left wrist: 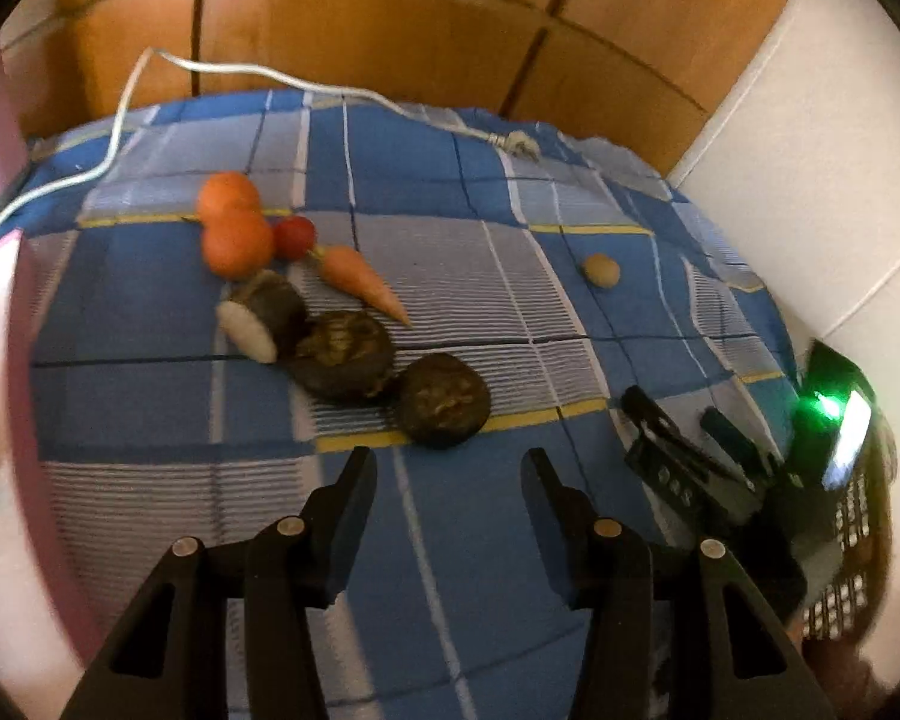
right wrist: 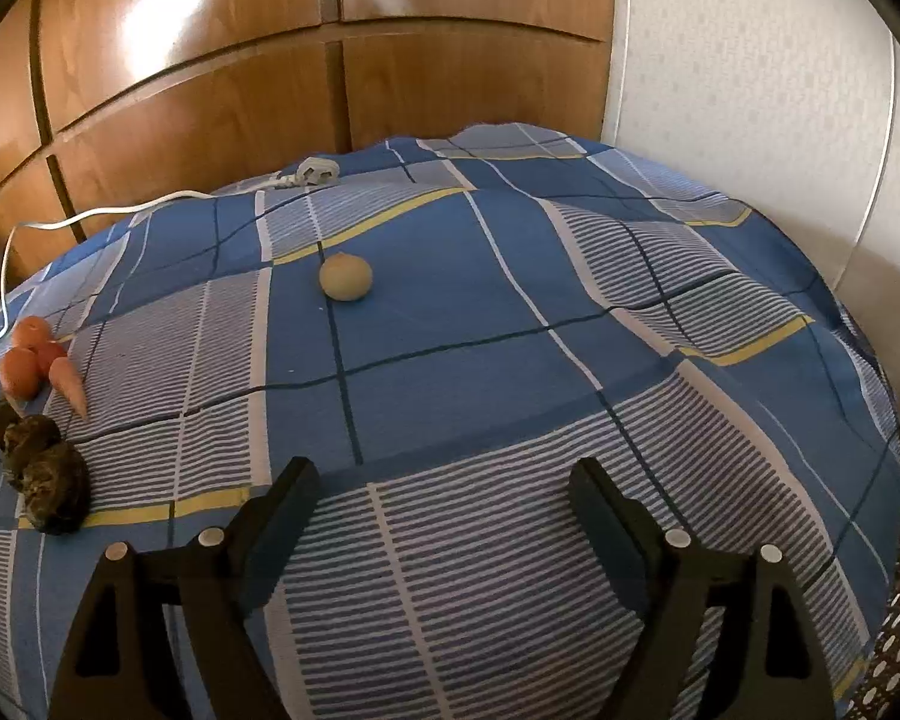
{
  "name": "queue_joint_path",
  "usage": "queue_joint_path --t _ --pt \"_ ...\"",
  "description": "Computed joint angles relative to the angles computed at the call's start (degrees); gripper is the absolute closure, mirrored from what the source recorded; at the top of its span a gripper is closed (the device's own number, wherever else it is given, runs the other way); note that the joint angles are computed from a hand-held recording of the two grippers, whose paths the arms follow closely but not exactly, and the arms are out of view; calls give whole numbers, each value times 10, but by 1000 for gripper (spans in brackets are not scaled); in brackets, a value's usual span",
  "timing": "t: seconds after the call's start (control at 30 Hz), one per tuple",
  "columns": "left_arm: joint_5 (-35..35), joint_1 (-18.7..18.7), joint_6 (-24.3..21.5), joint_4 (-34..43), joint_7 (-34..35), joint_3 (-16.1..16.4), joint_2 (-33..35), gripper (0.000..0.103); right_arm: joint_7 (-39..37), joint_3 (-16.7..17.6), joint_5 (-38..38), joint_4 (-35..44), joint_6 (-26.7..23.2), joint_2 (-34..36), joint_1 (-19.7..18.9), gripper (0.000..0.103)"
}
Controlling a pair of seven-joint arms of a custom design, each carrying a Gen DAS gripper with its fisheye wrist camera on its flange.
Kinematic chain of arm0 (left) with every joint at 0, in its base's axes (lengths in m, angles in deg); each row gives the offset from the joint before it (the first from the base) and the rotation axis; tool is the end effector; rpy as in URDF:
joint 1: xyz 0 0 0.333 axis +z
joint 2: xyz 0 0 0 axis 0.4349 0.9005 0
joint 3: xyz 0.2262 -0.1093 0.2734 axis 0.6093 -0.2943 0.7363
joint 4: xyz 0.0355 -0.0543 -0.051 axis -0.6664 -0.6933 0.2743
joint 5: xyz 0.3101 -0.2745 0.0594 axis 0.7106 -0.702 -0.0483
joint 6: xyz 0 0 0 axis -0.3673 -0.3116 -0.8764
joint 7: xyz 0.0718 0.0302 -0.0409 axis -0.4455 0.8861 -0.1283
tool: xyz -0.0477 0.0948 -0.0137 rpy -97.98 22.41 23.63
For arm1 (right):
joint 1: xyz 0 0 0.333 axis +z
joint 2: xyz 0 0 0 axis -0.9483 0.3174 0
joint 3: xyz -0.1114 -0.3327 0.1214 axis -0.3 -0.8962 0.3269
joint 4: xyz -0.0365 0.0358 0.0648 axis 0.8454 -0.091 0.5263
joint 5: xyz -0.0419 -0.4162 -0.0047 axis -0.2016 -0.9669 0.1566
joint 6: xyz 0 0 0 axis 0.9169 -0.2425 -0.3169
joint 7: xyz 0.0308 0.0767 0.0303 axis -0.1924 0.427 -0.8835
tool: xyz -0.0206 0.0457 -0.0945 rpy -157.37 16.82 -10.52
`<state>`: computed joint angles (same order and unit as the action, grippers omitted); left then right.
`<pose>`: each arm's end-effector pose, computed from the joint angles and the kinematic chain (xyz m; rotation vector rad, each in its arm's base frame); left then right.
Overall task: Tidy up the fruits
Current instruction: 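Reach the left tool to the dark brown round fruit and grasp it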
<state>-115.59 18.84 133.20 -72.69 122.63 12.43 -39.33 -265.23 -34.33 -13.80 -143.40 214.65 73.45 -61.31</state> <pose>0.5723 -0.1675 0.4428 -1.8146 2.3378 -0.9120 0.5451 0.1259 0.3932 -1.4179 2.2312 -0.8300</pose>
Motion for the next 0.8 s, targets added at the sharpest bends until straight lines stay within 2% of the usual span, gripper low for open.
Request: queue_joint_path --t 0.13,0.2,0.33,0.4,0.43,0.47,0.53,0.63,0.8 --pt "65 -9 5 26 -93 1 32 43 7 0 -7 0 1 0 0 15" --pt "100 -11 5 36 -143 2 44 42 10 0 -9 0 1 1 1 15" --pt "144 -12 12 53 -201 -4 63 41 13 0 -12 0 1 1 1 14" --pt "167 -13 20 54 -212 -6 67 43 13 0 -12 1 1 1 1 14" --pt "198 -20 36 48 -229 -2 67 48 14 0 -13 1 1 1 1 14" --pt "226 -24 46 44 -243 3 66 58 14 0 -13 1 1 1 1 14" --pt "209 -8 64 32 -201 -14 63 58 15 0 -13 1 1 1 1 14" --pt "149 15 64 9 -122 -35 43 58 17 0 -15 0 2 1 1 14" --pt "51 15 85 -67 22 -27 -18 58 17 0 -16 1 3 1 1 14"
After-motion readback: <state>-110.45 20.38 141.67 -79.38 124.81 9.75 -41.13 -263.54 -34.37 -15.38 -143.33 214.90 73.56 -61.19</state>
